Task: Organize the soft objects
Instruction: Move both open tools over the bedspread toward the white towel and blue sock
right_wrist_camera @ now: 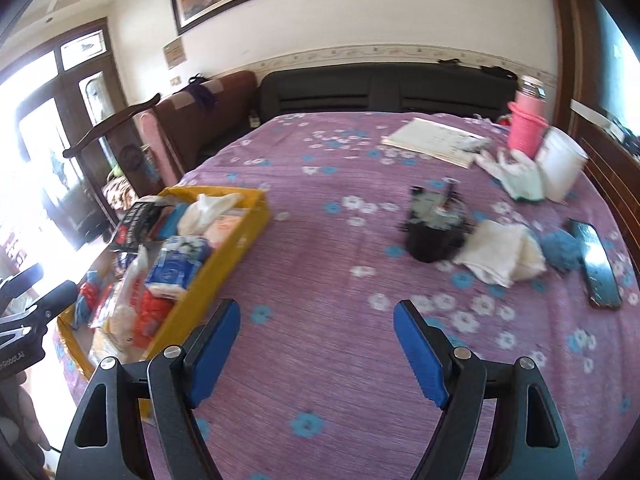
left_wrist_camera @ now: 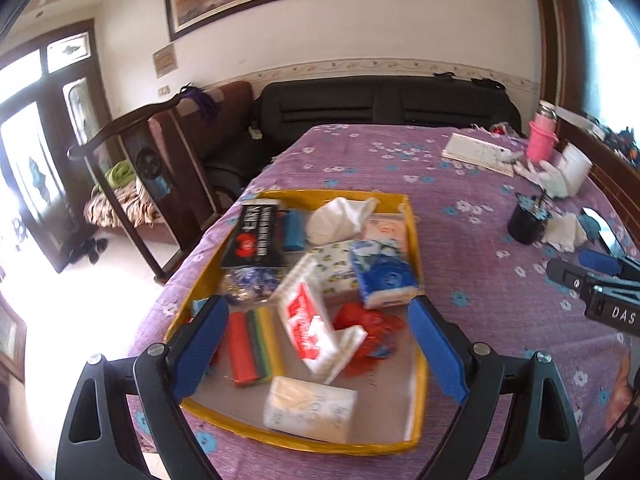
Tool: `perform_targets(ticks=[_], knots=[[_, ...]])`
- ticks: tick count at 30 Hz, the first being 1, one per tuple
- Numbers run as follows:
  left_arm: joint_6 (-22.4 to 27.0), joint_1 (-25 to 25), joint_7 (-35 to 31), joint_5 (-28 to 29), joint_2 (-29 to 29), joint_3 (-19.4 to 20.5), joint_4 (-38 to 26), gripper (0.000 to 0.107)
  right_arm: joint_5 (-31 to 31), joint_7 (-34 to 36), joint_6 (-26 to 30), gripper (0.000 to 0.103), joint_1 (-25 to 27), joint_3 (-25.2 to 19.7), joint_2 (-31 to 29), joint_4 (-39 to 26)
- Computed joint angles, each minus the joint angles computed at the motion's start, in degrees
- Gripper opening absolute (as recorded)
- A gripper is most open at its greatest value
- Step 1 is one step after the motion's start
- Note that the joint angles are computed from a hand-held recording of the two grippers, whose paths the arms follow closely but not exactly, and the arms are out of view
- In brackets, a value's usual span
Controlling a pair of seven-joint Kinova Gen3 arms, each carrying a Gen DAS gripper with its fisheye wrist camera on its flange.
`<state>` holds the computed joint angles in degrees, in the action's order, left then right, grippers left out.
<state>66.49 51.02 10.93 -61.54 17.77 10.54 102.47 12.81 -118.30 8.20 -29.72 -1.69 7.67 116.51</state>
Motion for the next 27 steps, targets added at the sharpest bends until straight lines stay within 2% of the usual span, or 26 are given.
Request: perform_targets(ticks=[4,7,15,18,20,21,23,24,27], knots=[[1.74,1.39,-2.86,0.13,2.89,0.12,-3.78,0.091,-3.2,3.58,-1.11,0.083,5.55,-2.02,-1.09,2.23],[1.27,2.14,-5.03,0.7,4.44,-0.47,-5.94,0.091,-6.74,7.46,-1.67,0.083,10.31,-3.75,-1.52,3.59],[-2.57,3.61,-10.76,3.16,7.87,-2.86,-10.45,0.091,-24.85,24.58,-2.42,0.083,31.34,-15.87,-0.61,4.84],[-5.98,6.25,-13.45,5.92,8.83,-7.28,-11.95,0.091,-31.38,30.83,-2.01,0.083,37.9,-19.46,0.11,4.59],[-9.7,4.36,-13.43,6.34,8.71,-5.9,-11.43,0.091,-33.8,33.1,-1.72,0.083,39.46,-19.47,0.28,4.4],[-12.03,1.92,-13.62,7.06,8.64,-3.62,-11.38,0.091,-34.65,33.8,-1.69,0.083,39.63,-18.78,0.22,4.36],[-16.69,-0.59,-14.13,8.48,8.92,-2.06,-11.07,0.091,-34.94,33.56,-1.8,0.083,38.3,-15.48,-0.1,4.35],[-19.02,-1.55,-15.13,9.85,9.51,-1.85,-11.34,0.091,-35.24,33.61,-1.8,0.083,38.06,-14.38,-0.23,4.31],[-25.39,-0.72,-17.43,12.96,11.53,-5.04,-11.93,0.091,-37.69,35.39,-1.69,0.083,40.51,-14.17,-0.43,4.0]])
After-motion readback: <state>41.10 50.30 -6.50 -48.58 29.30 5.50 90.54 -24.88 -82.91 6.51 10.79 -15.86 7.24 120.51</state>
